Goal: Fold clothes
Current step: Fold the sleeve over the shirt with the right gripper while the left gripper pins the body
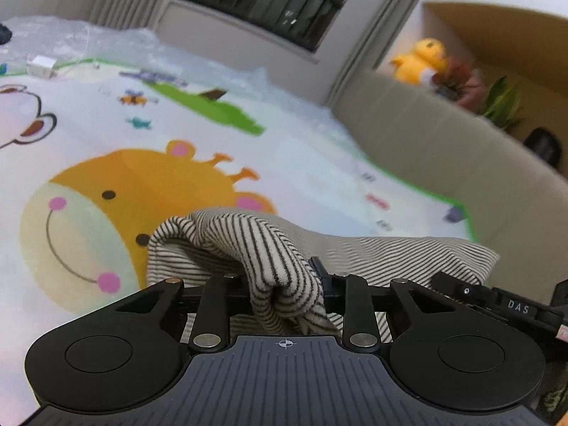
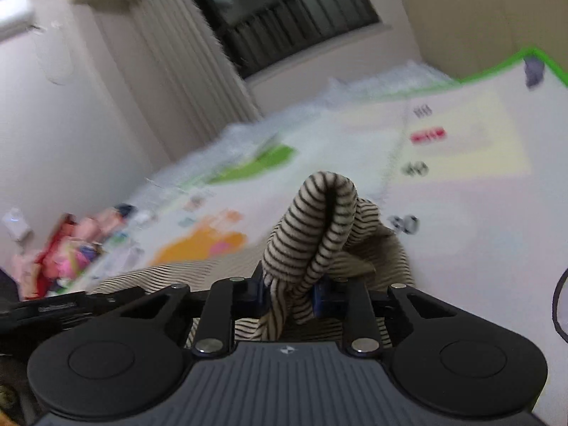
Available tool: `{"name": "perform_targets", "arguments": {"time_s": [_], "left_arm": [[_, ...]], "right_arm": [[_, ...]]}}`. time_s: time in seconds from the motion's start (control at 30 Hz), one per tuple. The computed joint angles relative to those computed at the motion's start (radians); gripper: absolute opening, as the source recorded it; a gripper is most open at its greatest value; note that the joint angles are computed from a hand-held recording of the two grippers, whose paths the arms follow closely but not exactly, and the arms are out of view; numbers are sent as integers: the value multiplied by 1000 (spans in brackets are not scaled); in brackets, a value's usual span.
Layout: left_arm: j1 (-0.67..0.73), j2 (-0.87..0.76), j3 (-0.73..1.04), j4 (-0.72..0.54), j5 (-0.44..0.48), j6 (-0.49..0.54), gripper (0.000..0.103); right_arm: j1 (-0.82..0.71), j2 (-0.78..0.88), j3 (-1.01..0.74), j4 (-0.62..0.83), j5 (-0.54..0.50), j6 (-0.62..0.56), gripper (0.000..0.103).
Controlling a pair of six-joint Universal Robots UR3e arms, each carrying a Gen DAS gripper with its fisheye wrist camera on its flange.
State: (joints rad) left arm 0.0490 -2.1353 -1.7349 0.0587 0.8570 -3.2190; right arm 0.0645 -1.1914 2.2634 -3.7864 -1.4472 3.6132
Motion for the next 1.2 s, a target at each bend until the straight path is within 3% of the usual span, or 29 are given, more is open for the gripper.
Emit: {"name": "perform_targets", "arguments": {"time_s": [0.13,0.2,0.33,0.37,0.43,0.5,0.57,0.67,0.8,0.83,0.93,1.0,1.07,1.13,1.17,1.2], "left_arm": [[85,152,-254,105,-127,38,30],[105,210,-345,113,-141,89,30],[61,203,-419,123,3,166,33],[50,181,-420,133,45,173,39],[69,140,-450,202,39,183,44],[100,170,-481,207,27,189,49],[115,210,-505,217,46,198,55],[140,292,-538,190,60,186,62],[213,452,-621,33,-105,243,77],[223,490,-630,-40,-152,275,79],[241,584,-627,-335,-288,413,85],[219,592,-593,-517,-324,479,85],[174,546,-572,-517,-307,477,85],[128,452,-546,-387,-252,392,84],[109,404,-528,-329,-222,349,84],[100,367,-509,-291,-199,315,84]], "right_arm": [[21,-100,195,-155,41,16,22],[33,-112,285,-250,44,34,22],[83,-19,347,-350,-18,48,24],[101,9,340,-332,-51,42,27],[129,63,329,-320,-110,31,35],[108,84,377,-402,-99,30,42],[120,43,408,-403,-154,20,53],[191,-44,408,-319,-344,-23,61],[278,-85,363,-239,-544,-47,59],[270,-90,367,-253,-535,-49,54],[201,-111,403,-327,-401,-48,53],[144,-135,427,-343,-305,-56,54],[108,-111,406,-292,-259,-67,54],[69,-80,391,-248,-211,-65,51],[39,-58,403,-258,-170,-53,39],[3,-27,427,-298,-105,-42,35]]}}
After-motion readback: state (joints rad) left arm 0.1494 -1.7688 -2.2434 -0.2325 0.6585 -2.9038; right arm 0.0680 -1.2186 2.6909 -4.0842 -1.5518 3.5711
